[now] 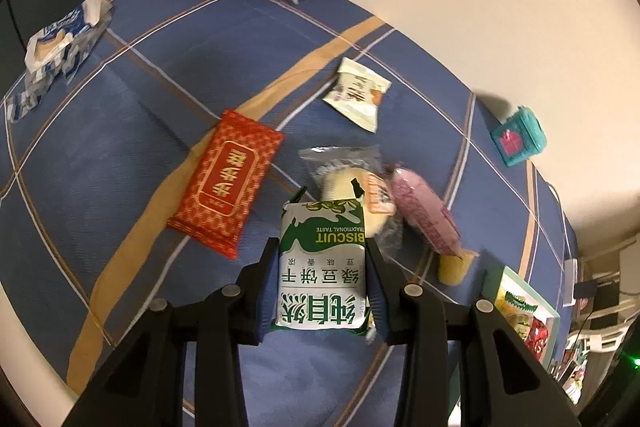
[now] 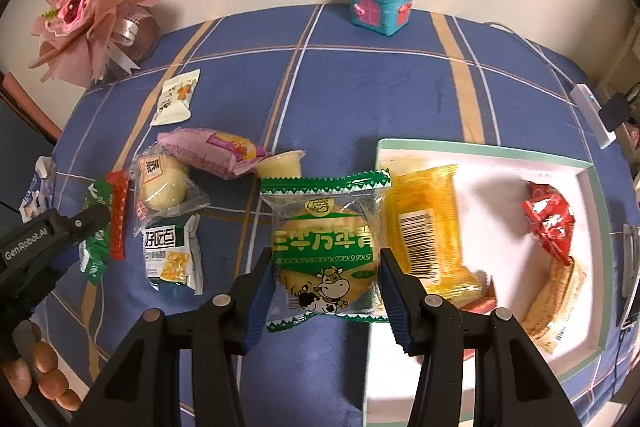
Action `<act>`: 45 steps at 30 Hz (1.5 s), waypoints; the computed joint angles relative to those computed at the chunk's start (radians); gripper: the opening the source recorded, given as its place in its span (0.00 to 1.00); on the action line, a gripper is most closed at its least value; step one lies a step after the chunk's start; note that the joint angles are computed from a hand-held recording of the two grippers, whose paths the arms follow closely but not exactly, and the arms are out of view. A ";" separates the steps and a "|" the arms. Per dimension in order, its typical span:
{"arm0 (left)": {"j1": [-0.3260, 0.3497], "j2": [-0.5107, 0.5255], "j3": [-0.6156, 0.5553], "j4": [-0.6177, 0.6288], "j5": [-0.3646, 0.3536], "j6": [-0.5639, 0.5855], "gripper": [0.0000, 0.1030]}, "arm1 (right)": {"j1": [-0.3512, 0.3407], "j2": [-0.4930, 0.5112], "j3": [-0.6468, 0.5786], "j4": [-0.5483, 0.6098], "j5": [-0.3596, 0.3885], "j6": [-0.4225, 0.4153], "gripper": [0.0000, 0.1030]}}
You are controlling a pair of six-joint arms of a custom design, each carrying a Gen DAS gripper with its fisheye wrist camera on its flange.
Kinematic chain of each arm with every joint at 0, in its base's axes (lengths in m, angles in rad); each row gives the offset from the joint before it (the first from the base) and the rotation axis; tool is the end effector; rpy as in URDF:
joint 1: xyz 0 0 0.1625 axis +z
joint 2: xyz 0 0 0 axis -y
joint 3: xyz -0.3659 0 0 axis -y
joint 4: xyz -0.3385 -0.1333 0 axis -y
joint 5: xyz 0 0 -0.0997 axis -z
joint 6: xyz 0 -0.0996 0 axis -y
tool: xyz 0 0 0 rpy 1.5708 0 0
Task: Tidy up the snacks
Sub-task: 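Grasp and lift the green-white biscuit pack with the left tool, then carry both packs over the white tray and open both tools to drop them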
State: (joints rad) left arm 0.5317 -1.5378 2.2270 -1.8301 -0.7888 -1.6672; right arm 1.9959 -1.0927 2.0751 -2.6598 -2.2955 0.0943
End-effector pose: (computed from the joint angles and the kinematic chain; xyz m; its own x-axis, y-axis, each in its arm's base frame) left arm -0.1851 -0.3450 0.2072 -0.7696 -0.5319 -0.3532 -0.1815 0.7126 -0.6777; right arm 0.2524 -0.3943 0.1423 -0.7466 -0.1581 0.6462 -0.3413 0.9248 -0.1680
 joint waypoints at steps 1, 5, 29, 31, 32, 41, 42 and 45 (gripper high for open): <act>-0.003 0.012 -0.005 -0.005 0.000 0.008 0.40 | 0.000 -0.006 0.002 0.000 -0.004 -0.004 0.51; -0.027 0.057 -0.026 -0.022 -0.008 0.034 0.40 | -0.005 -0.029 0.008 -0.009 -0.020 -0.011 0.51; -0.096 0.528 -0.220 -0.382 -0.207 0.493 0.40 | -0.230 -0.297 0.081 0.082 -0.032 0.059 0.52; -0.087 0.561 -0.232 -0.418 -0.240 0.527 0.40 | -0.245 -0.311 0.085 0.086 -0.027 0.058 0.52; -0.084 0.574 -0.238 -0.428 -0.253 0.537 0.40 | -0.252 -0.317 0.089 0.086 -0.025 0.057 0.52; -0.072 0.642 -0.267 -0.463 -0.288 0.581 0.40 | -0.302 -0.349 0.101 0.076 0.007 0.047 0.52; -0.069 0.647 -0.267 -0.470 -0.289 0.583 0.40 | -0.305 -0.345 0.099 0.071 0.010 0.043 0.52; -0.060 0.663 -0.272 -0.489 -0.279 0.594 0.40 | -0.306 -0.346 0.103 0.065 0.013 0.040 0.52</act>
